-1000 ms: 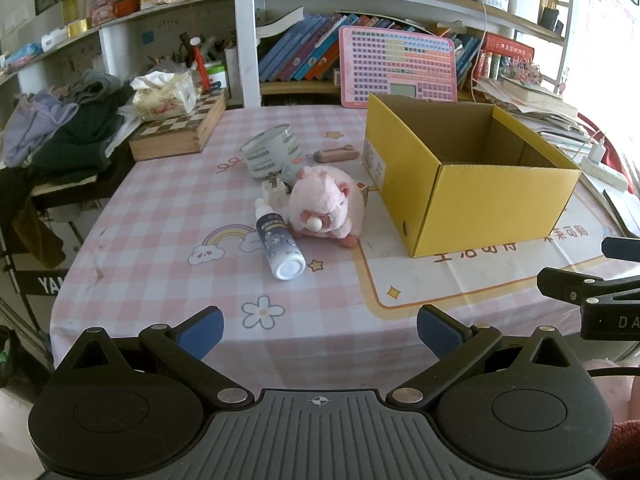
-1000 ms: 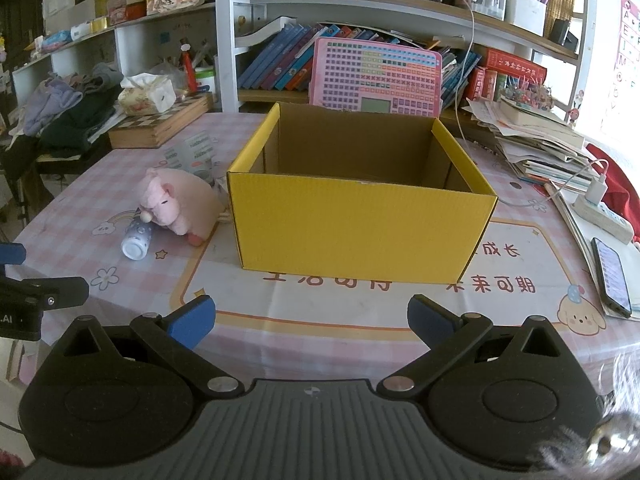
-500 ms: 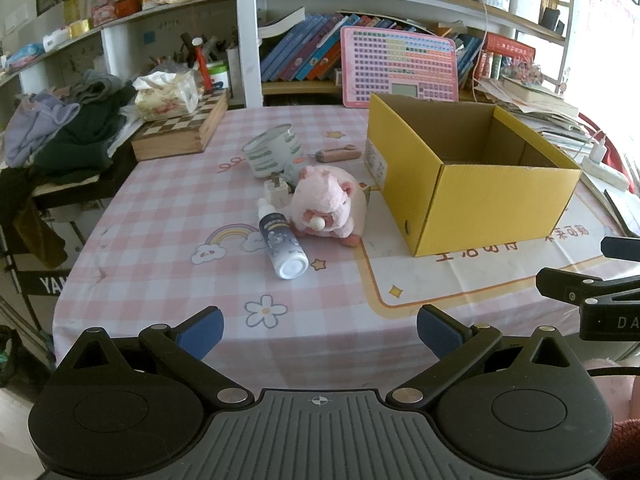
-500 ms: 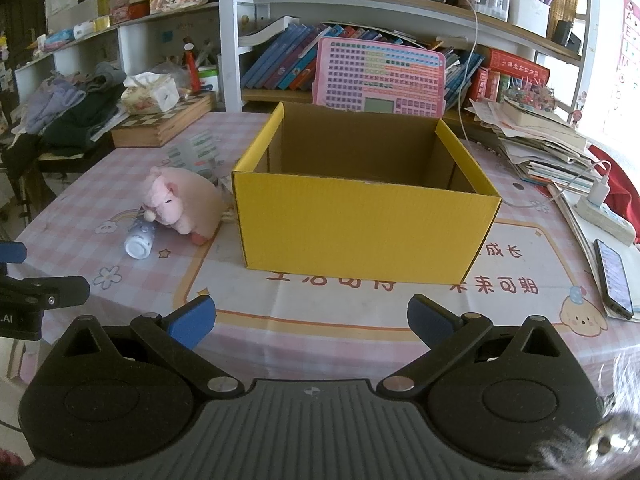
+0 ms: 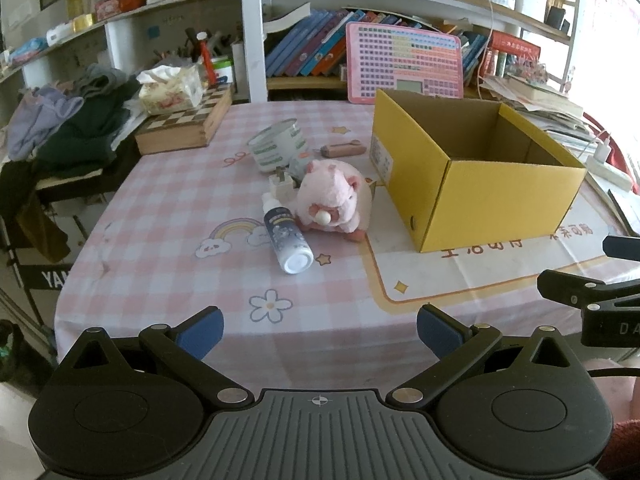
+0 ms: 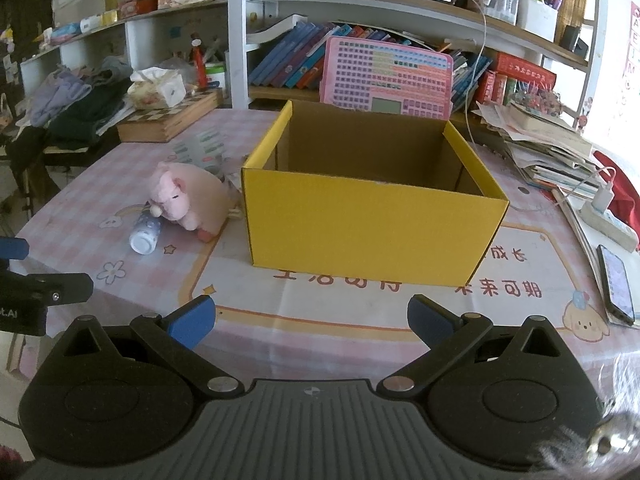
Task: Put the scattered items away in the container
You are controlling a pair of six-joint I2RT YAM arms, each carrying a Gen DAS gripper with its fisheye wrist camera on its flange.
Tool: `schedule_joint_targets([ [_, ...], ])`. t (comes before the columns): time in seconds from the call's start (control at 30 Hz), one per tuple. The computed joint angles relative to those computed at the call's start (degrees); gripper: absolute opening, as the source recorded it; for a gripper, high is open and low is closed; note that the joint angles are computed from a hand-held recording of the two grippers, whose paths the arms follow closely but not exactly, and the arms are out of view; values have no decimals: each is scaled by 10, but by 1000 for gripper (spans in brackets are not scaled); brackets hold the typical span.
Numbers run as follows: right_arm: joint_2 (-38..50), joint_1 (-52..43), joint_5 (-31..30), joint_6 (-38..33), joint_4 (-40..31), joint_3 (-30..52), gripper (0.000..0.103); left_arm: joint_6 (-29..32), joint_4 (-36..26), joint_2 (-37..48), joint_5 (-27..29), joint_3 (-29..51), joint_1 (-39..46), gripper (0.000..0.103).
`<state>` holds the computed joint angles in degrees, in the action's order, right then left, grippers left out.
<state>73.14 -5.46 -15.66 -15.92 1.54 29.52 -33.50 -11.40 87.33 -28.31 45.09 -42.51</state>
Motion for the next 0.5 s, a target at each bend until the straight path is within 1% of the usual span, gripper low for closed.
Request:
schedule_joint_targets([
  [0.13, 4, 0, -4, -7, -5, 4, 103, 5, 0, 1, -1, 1, -1, 103],
  [0.27, 2, 3, -7, -16, -17, 6, 103, -1, -12, 4, -3, 8, -5, 103],
  [0.43, 8, -7, -35, -46, -16, 15, 103, -21, -11, 1, -6, 12, -8, 103],
  [0.5, 17, -13, -49, -62, -15, 20, 103, -25, -7, 3, 0, 15, -7, 103],
])
